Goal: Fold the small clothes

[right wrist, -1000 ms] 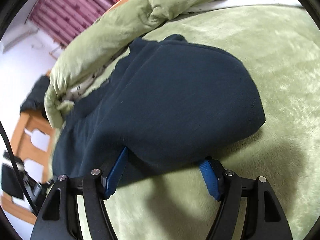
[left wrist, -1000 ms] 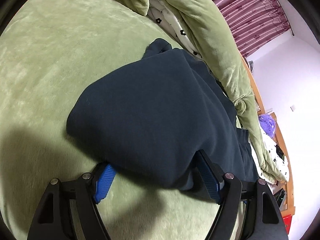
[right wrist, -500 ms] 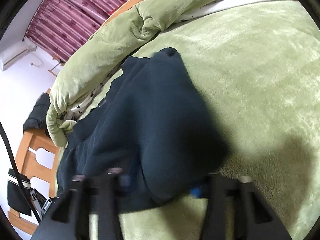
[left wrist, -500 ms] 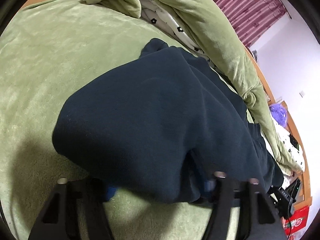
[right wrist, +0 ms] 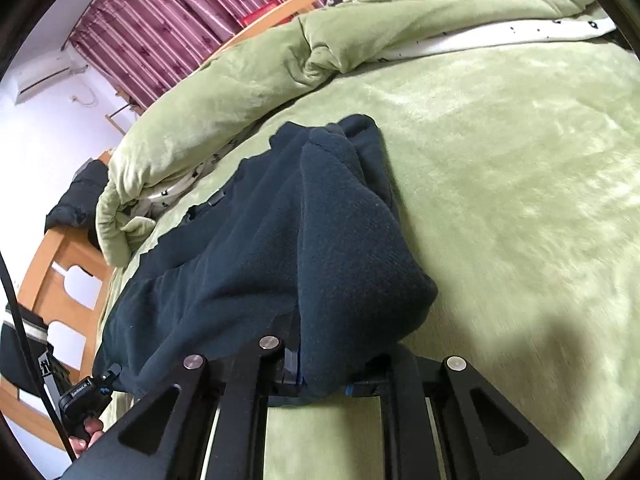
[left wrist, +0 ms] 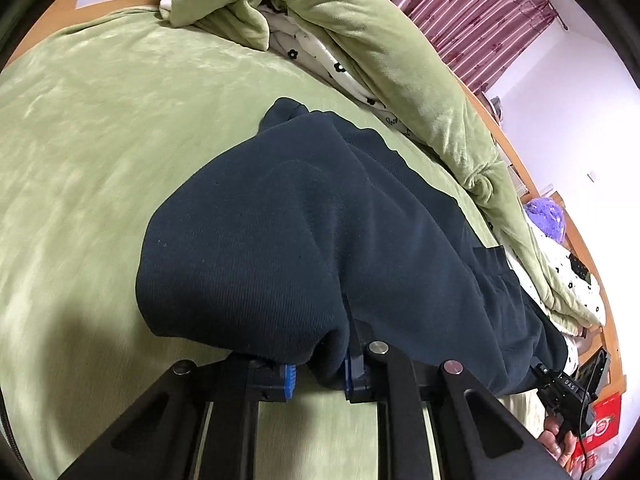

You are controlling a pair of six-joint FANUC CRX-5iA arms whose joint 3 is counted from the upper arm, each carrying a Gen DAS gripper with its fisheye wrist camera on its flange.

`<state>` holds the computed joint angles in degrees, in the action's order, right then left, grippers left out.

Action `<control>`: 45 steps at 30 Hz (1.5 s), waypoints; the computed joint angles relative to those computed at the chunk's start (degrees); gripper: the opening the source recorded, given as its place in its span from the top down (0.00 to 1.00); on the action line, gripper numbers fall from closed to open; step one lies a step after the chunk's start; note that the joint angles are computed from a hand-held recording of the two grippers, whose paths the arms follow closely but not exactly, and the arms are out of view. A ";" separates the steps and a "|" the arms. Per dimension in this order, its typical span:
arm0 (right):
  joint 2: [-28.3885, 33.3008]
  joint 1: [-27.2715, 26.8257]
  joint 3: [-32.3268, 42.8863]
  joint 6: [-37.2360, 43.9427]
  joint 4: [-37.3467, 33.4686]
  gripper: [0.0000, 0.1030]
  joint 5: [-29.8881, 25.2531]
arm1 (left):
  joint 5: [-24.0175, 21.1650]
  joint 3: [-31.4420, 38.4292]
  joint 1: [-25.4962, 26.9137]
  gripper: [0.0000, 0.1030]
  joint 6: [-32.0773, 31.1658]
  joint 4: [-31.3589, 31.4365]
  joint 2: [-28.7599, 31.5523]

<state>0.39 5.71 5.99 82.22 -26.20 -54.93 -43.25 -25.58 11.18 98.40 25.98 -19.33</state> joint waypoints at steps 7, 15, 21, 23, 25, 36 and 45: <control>-7.48 -2.63 -5.75 1.94 -1.30 0.87 -4.56 | -4.71 -3.98 0.29 0.85 -0.11 -0.31 -7.49; -17.08 -7.00 -11.36 5.93 -2.79 0.87 -10.54 | -10.78 -9.94 2.18 0.83 -3.59 3.10 -16.67; -18.16 -7.90 -13.16 3.14 -1.52 0.83 -13.02 | -14.42 -9.87 4.05 0.74 -1.35 1.05 -18.73; -19.22 -7.51 -13.56 2.23 0.31 0.79 -13.25 | -15.98 -9.19 4.48 0.71 0.46 -0.92 -19.64; -20.11 -7.08 -13.68 2.21 2.26 0.78 -13.61 | -17.69 -8.34 5.01 0.70 1.26 -2.41 -20.09; -24.09 -6.68 -13.16 4.07 12.37 0.62 -9.15 | -22.68 -4.69 12.16 0.45 2.27 -7.94 -26.82; -18.85 -1.70 -6.71 2.89 11.01 0.57 -7.91 | -18.92 3.65 4.19 0.45 6.29 -12.59 -17.72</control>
